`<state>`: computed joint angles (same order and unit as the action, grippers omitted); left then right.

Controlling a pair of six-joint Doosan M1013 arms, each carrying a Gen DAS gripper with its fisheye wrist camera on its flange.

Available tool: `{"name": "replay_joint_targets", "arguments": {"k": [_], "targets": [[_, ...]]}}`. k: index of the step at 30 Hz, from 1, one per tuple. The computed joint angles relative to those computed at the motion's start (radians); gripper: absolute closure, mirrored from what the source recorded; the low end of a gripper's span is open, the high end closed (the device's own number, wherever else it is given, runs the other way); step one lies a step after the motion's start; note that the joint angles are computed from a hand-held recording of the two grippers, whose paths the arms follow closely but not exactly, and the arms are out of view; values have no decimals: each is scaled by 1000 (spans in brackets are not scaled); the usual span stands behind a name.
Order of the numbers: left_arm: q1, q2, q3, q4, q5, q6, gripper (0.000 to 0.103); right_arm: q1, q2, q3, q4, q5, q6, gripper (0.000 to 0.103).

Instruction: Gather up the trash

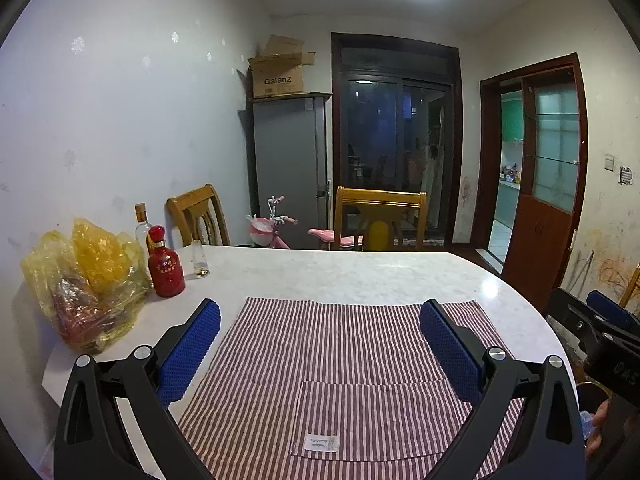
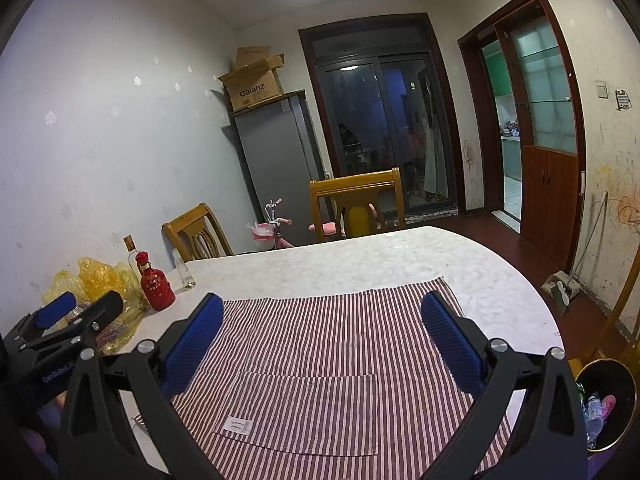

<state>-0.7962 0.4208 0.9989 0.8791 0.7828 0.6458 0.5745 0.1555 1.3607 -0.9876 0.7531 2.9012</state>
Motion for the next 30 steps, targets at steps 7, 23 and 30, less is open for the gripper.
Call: {"name": "replay_joint_targets", "arguments": {"k": [7, 23, 30], "targets": [[9, -3, 5, -37, -26, 17, 6, -2, 2, -3, 6, -2, -10, 4], [23, 4, 1, -91, -62, 83, 6, -11, 8, -3, 29, -3, -33, 4], [39, 18, -14, -143, -73, 88, 6, -21, 25, -21, 67, -5, -74, 4]]}}
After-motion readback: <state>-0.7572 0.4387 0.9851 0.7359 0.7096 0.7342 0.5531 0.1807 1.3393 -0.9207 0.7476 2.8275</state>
